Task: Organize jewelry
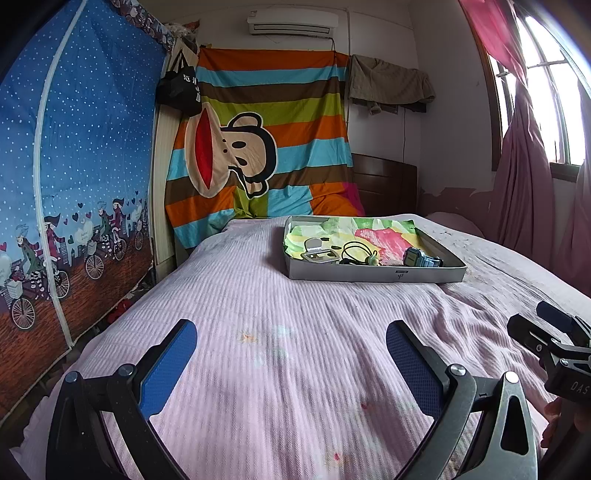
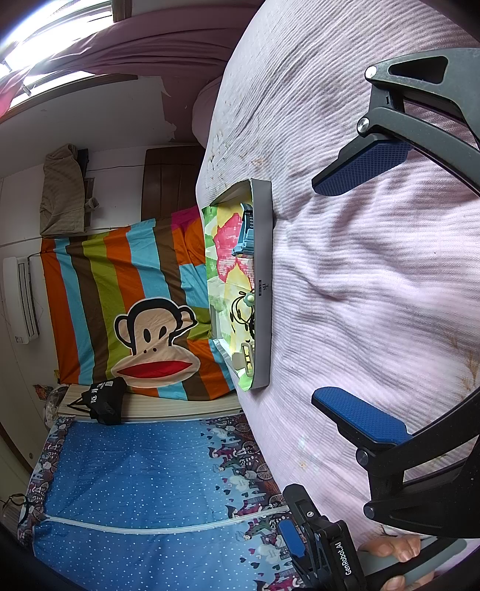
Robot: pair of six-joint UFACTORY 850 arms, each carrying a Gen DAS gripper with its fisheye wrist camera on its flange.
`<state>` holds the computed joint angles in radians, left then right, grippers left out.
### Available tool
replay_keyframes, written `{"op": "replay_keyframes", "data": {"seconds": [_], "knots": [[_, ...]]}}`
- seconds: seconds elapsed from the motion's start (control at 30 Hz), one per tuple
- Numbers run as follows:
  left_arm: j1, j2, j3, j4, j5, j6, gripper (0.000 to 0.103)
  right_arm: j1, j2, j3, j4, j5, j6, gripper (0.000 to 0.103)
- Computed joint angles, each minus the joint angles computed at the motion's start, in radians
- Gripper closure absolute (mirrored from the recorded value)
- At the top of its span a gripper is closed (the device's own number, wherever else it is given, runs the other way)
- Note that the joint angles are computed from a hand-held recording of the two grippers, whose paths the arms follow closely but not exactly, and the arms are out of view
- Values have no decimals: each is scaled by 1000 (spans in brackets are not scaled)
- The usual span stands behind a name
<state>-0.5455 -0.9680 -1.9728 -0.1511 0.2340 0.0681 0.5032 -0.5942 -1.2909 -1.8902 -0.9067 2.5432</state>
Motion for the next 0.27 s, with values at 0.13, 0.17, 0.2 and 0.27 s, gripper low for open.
{"op": "replay_keyframes", "data": {"seconds": [0.13,0.17,0.2,0.27], "knots": [[-1,-1,-1,-12,0,10,0,0,0,0,1,-1,-1,1],[0,0,1,0,1,-1,0,0,0,0,0,-1,-1,1],[0,0,0,2,1,-3,0,0,0,0,0,-1,-1,1],[0,0,1,4,1,-4,0,0,0,-1,0,0,-1,1]]}}
